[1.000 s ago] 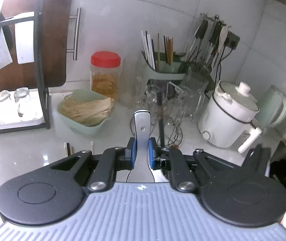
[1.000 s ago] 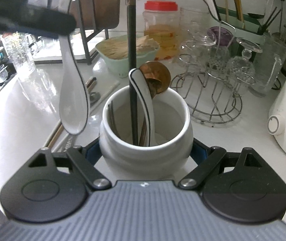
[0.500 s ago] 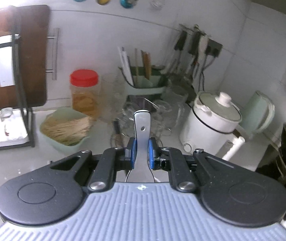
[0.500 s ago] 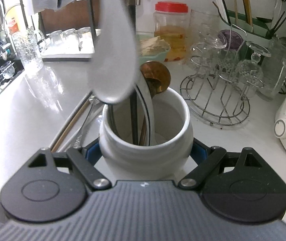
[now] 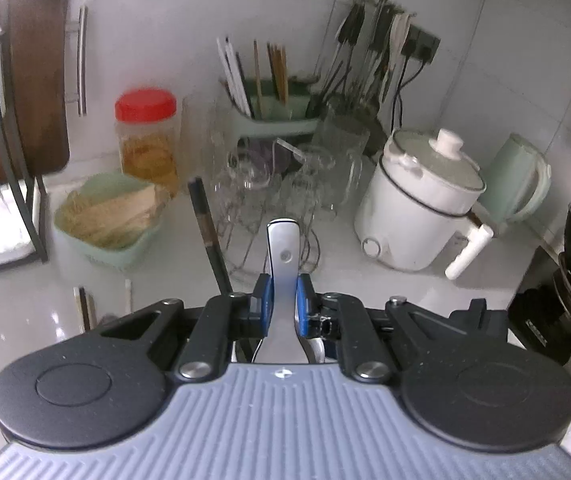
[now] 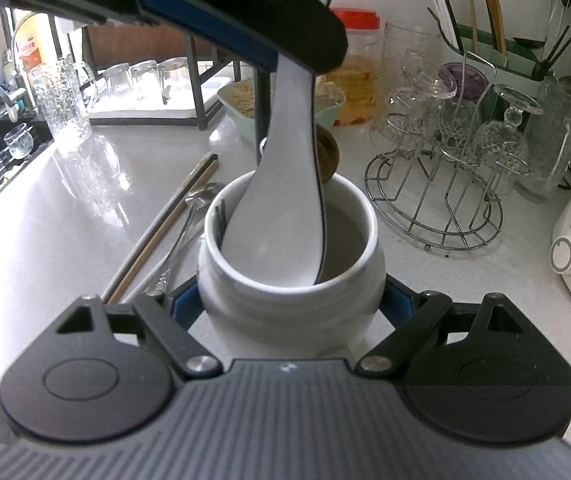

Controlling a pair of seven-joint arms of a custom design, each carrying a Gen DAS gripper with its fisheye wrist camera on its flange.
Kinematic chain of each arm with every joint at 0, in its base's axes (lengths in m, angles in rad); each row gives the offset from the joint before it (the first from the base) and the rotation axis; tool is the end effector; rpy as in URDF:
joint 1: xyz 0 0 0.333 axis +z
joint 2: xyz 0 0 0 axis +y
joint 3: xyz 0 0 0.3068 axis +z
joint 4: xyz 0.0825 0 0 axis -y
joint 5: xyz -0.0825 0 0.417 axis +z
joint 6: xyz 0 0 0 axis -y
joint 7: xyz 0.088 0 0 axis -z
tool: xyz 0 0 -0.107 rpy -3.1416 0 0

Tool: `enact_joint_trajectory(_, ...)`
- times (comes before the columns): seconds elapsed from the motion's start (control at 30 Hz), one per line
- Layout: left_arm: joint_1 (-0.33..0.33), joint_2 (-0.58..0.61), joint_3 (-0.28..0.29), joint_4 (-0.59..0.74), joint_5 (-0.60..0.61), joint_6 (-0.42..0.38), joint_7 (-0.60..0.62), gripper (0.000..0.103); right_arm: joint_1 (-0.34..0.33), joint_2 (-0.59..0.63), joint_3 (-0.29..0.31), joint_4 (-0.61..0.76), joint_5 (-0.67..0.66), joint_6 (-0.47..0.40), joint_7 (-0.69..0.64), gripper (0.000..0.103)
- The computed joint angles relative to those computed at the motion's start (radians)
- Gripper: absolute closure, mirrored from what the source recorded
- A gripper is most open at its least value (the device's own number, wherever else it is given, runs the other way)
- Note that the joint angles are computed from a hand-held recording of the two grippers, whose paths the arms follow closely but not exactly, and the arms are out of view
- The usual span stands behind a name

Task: Organize utensils
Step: 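Lower the white ceramic spoon into the jar with the left gripper, then open the left gripper to release the white spoon into the jar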

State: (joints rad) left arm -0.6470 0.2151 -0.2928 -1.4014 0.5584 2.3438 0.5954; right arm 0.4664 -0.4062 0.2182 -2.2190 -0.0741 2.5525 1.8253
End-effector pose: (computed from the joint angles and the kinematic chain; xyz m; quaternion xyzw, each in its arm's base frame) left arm 0.4397 -0.5460 0.6645 -0.5850 0.6965 -0.3820 0.1636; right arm 0.3925 0.3400 0.6023 -0.7995 0.4788 -0.1800 0.3150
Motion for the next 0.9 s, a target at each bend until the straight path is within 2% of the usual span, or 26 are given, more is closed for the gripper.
enact_joint_trajectory(0.1, 0.010, 0.056, -0.018, 0.097, -0.133, -0.132, 0.073, 0.088, 0.001, -0.001, -0.001, -0.001, -0.001, 0.001, -0.003, 0.012)
enact_joint_trajectory(0.27, 0.050, 0.074, -0.022, 0.134, -0.327, -0.181, 0.131, 0.089, 0.000, -0.005, 0.001, -0.010, -0.005, 0.012, -0.006, 0.012)
enact_joint_trajectory(0.33, 0.043, 0.105, -0.021, 0.192, -0.343, -0.221, 0.174, 0.091, 0.001, -0.007, 0.001, -0.015, -0.005, 0.020, -0.007, 0.012)
enact_joint_trajectory(0.53, -0.013, 0.272, 0.007, 0.494, -0.368, -0.451, 0.267, 0.093, 0.004, -0.013, -0.003, -0.028, 0.002, 0.041, -0.016, 0.012)
enact_joint_trajectory(0.63, -0.030, 0.319, 0.024, 0.577, -0.391, -0.503, 0.288, 0.093, 0.003, -0.015, -0.001, -0.033, 0.002, 0.050, -0.014, 0.012)
enact_joint_trajectory(0.77, -0.050, 0.320, 0.048, 0.584, -0.384, -0.481, 0.304, 0.092, 0.003, -0.019, -0.001, -0.041, 0.003, 0.061, -0.013, 0.012)
enact_joint_trajectory(0.9, -0.057, 0.226, 0.058, 0.440, -0.330, -0.346, 0.289, 0.092, 0.002, -0.020, 0.001, -0.042, 0.001, 0.062, -0.009, 0.012)
